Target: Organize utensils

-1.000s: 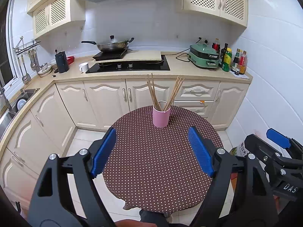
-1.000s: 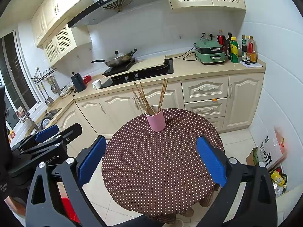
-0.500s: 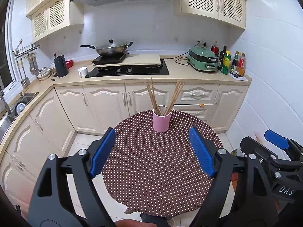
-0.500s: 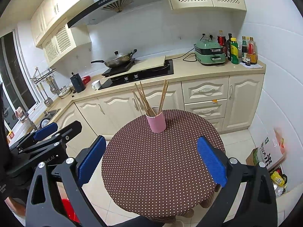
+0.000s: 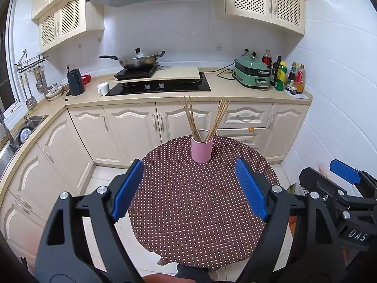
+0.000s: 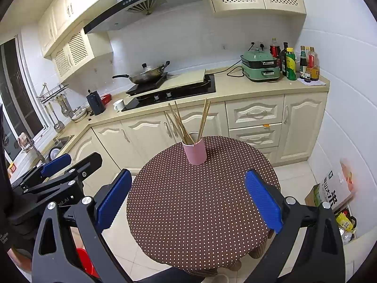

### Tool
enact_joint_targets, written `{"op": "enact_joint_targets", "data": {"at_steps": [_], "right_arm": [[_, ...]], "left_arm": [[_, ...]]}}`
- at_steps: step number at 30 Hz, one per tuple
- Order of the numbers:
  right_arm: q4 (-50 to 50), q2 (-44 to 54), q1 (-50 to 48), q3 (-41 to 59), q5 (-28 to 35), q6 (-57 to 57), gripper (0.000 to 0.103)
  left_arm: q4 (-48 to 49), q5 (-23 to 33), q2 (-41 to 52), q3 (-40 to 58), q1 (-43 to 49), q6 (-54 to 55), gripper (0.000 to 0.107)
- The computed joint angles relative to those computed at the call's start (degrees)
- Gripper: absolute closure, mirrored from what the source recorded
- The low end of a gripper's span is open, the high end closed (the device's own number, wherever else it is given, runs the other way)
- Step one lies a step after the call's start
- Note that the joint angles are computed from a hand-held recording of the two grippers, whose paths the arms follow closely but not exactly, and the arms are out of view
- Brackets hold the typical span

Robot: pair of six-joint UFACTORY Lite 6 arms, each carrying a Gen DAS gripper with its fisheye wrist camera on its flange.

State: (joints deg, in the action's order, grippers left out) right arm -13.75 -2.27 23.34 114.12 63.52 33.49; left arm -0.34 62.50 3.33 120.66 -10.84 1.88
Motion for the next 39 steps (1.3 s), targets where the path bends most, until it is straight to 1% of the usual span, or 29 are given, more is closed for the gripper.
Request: {"op": "enact_joint_targets", "data": {"at_steps": [4, 16, 21, 27, 30, 35, 39], "right_arm": [[-0.89, -0.27, 0.45, -0.8, -0.37, 0.95, 0.009], [-2.3, 1.05, 1.46, 0.33, -0.57, 2.66, 0.009], [-2.25, 2.0, 1.47, 1.14, -0.42, 2.88, 0.009], [-2.54, 5.02, 1.64, 4.28, 0.83, 3.27, 0.009], [-1.89, 6.29, 1.25, 5.58, 1.31, 3.17, 0.009], [-2.97, 7.38, 1.83, 6.23, 0.97, 3.58, 0.009], [-1.73, 9.13, 0.79, 7.62, 0.55, 3.21, 0.009]], "left_arm": [[0.01, -0.54, -0.38, -0.75, 0.09, 0.39, 0.028], [-1.86, 0.46, 2.83, 2.74, 1.61, 2.9, 0.028], [-3.3, -0.72, 2.12, 0.84, 2.6, 4.86, 0.028], [-5.51, -0.48, 3.91, 2.98, 4.19, 6.73, 0.028], [-6.74, 0.56, 5.71, 5.13, 4.95, 7.53, 0.028], [-9.35, 0.99, 7.17, 5.87, 6.6, 9.63, 0.027], [-10.33, 2.35, 10.47, 9.83, 7.62, 10.5, 0.027]]}}
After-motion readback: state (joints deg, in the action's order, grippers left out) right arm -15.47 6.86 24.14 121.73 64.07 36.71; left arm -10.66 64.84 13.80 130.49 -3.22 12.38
